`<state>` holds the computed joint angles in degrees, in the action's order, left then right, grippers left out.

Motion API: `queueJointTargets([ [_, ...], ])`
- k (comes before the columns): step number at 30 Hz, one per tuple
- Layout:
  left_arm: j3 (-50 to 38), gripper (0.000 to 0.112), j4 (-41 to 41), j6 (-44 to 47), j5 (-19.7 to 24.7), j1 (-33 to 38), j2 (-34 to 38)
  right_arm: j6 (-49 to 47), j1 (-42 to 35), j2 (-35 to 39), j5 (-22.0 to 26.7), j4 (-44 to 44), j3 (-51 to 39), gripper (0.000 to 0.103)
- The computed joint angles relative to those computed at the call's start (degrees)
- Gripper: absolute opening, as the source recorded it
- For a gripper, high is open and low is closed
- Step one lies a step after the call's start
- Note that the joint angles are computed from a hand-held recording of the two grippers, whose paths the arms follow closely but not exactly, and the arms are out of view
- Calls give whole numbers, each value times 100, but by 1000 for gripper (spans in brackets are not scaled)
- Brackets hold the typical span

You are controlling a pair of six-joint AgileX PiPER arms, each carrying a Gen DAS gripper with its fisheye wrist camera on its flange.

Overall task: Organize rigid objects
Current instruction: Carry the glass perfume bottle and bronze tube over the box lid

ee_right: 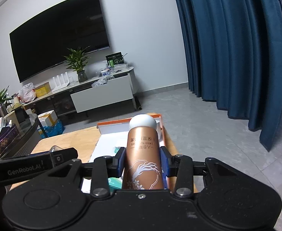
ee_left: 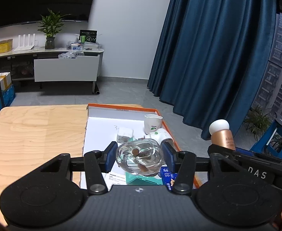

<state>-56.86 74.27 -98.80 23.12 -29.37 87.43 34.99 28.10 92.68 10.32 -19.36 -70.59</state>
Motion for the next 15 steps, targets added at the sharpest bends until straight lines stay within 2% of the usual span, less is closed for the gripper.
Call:
queueJointTargets([
  [6,-95,52,-44,62,40,-33,116,-612,-98,-3,-117,613,89,47],
  [15,-183,52,-193,226,-81,142,216,-1199,-38,395,141,1176,-416,47],
])
